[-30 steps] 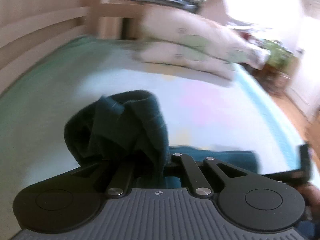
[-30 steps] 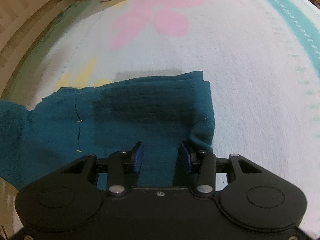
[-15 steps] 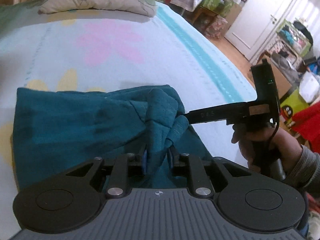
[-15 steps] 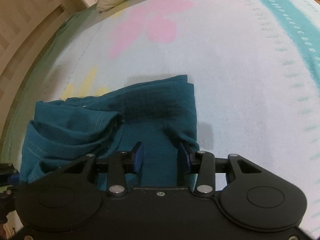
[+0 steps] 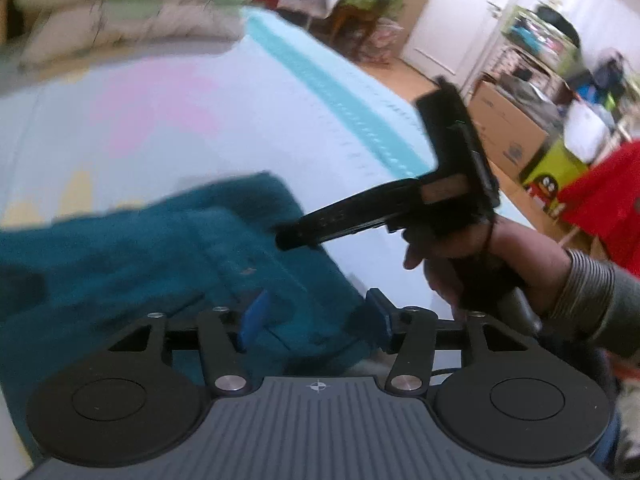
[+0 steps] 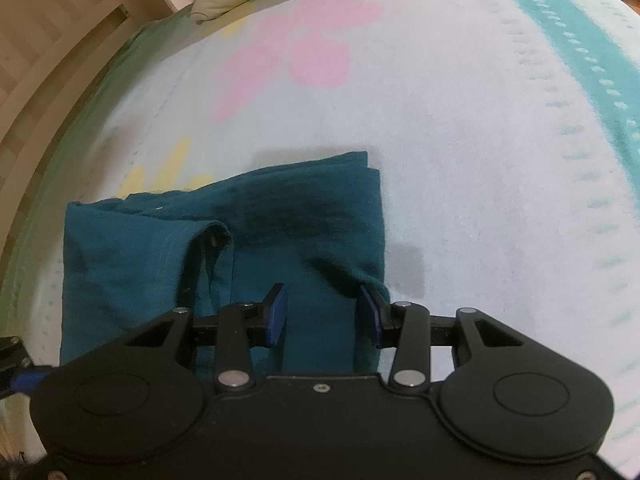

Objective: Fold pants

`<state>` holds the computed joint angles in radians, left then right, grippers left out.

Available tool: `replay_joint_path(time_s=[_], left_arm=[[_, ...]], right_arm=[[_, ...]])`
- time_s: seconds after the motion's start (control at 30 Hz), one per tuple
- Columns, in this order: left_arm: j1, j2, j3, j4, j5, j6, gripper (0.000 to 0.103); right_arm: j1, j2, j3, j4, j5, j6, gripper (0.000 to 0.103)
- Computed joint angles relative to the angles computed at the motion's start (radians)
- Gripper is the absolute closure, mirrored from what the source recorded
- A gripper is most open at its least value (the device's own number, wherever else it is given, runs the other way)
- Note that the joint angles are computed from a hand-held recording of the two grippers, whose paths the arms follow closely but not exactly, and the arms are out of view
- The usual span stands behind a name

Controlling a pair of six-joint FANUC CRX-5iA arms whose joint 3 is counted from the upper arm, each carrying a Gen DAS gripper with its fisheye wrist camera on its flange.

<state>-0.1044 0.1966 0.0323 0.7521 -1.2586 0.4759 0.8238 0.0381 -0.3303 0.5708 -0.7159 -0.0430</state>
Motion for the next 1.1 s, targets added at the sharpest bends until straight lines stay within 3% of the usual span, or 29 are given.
replay_joint_path(time_s=[0.13, 0.23, 0.33, 0.5, 0.67, 0.73, 0.9, 1.0, 1.03, 1.07, 1.1], left_arm=[[0.012, -0.042, -0.047, 0.018, 0.091, -0.010, 0.051], [0.042, -0.041, -0.047, 0.003, 0.163, 0.102, 0.051], [0.069, -0.016, -0.002, -0.099, 0.217, 0.283, 0.051], [0.098, 0.074, 0.119, -0.256, 0.151, 0.506, 0.051], [0.080, 0.140, 0.206, -0.399, 0.025, 0.539, 0.051], [0.077, 0.111, 0.163, -0.400, 0.064, 0.487, 0.050], [0.088, 0.098, 0.149, -0.376, 0.047, 0.447, 0.050], [0.115, 0.099, 0.138, -0.321, 0.044, 0.448, 0.050], [0.123, 0.096, 0.135, -0.306, 0.046, 0.451, 0.050], [0.133, 0.089, 0.126, -0.290, 0.059, 0.452, 0.050], [0.142, 0.083, 0.120, -0.278, 0.078, 0.452, 0.050]], right_arm=[[0.006, -0.031, -0.043, 0.081, 0.023, -0.080, 0.051], [0.005, -0.063, -0.101, 0.191, 0.087, -0.167, 0.051], [-0.011, -0.082, -0.149, 0.287, 0.189, -0.237, 0.046], [-0.046, -0.072, -0.186, 0.387, 0.344, -0.305, 0.039], [-0.023, -0.016, -0.126, 0.258, 0.335, -0.192, 0.035], [-0.014, 0.010, -0.080, 0.134, 0.317, -0.086, 0.035], [-0.020, 0.053, -0.021, -0.104, 0.370, 0.112, 0.033], [-0.028, 0.059, -0.045, -0.108, 0.466, 0.118, 0.035], [-0.028, 0.063, -0.034, -0.164, 0.481, 0.164, 0.047], [-0.026, 0.067, -0.011, -0.243, 0.474, 0.236, 0.065], [-0.023, 0.076, 0.012, -0.270, 0.443, 0.266, 0.073]])
